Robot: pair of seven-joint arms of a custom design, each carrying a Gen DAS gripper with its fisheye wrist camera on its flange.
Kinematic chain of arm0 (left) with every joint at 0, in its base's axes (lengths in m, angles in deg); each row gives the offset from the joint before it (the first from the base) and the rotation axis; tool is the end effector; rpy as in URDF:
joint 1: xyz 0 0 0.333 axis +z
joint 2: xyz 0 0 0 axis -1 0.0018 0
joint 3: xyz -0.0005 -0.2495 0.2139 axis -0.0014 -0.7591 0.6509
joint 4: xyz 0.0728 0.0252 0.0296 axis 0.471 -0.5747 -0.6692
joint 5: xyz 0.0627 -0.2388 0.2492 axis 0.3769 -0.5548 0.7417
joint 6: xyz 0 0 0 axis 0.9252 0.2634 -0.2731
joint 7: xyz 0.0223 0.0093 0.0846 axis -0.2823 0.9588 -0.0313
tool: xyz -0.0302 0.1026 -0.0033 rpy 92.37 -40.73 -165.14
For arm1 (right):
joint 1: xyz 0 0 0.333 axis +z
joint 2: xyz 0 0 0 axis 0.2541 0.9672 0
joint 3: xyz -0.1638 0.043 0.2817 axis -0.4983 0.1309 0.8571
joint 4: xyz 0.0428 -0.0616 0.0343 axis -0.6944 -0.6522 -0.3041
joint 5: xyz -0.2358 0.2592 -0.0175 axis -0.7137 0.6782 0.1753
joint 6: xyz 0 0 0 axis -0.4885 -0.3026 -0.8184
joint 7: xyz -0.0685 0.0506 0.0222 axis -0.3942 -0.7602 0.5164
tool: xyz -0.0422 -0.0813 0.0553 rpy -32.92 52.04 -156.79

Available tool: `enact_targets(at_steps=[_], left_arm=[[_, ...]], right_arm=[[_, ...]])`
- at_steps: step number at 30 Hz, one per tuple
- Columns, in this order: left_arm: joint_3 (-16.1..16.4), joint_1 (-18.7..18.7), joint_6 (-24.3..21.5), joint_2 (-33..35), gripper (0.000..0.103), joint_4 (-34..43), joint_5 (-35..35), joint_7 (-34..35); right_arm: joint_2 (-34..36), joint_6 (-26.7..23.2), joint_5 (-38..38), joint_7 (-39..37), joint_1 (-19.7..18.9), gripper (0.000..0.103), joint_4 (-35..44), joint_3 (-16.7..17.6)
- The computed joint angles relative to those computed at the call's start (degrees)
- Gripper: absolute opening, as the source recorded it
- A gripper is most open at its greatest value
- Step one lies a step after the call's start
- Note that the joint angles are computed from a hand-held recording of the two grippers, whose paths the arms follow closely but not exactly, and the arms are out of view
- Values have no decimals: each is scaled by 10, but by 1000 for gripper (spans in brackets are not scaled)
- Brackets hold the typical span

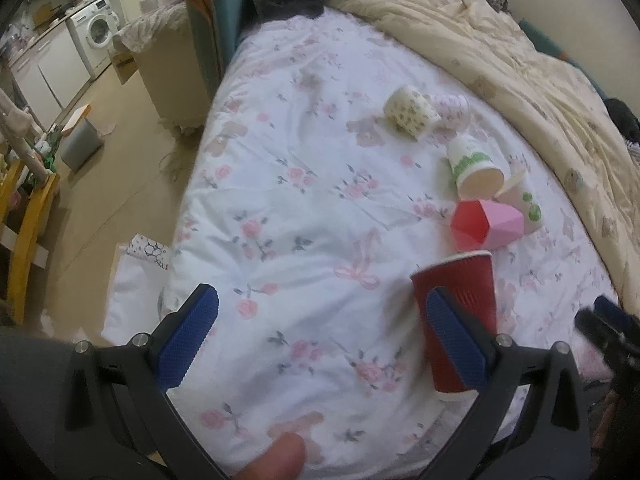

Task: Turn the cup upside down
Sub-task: 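Grasp the red cup with the left tool while the right tool releases it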

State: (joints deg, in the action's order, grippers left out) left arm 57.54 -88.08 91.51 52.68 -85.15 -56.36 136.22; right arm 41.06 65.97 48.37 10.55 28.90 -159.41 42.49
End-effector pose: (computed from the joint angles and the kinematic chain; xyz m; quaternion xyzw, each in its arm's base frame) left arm 0.5722 -0.0236 0.5372 -0.7610 0.6065 -0.1659 0.1597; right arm 0.5761 0.2071 0.5230 -0.7259 0.6271 -0.0829 0.2701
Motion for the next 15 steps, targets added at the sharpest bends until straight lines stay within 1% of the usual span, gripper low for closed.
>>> enact_targets(at_steps=[1,3,5,8,12,15], left_arm=[[-3,-3,-7,2,103,3,-3,0],[-10,-10,-28,9,103,13,-21,4],[-17,-19,-54,20,103,26,-46,8],[-25,-34,-75,36,103,39,-63,8],[-31,-57,-100,63,103,59,-66,-6],[-30,-70,-116,81,102,73,-62,-16]], right_arm=[[-7,26,-11,16,1,90,-17,-6],[-16,60,-6,29,-3,90,-41,-9],[-19,76,-18,51,-3,90,-54,-14],[-27,86,-44,79,-5,90,-69,-20],[-31,94,-36,82,-14,90,-74,-19],[-25,86,-22,78,-19,90,-66,-16]])
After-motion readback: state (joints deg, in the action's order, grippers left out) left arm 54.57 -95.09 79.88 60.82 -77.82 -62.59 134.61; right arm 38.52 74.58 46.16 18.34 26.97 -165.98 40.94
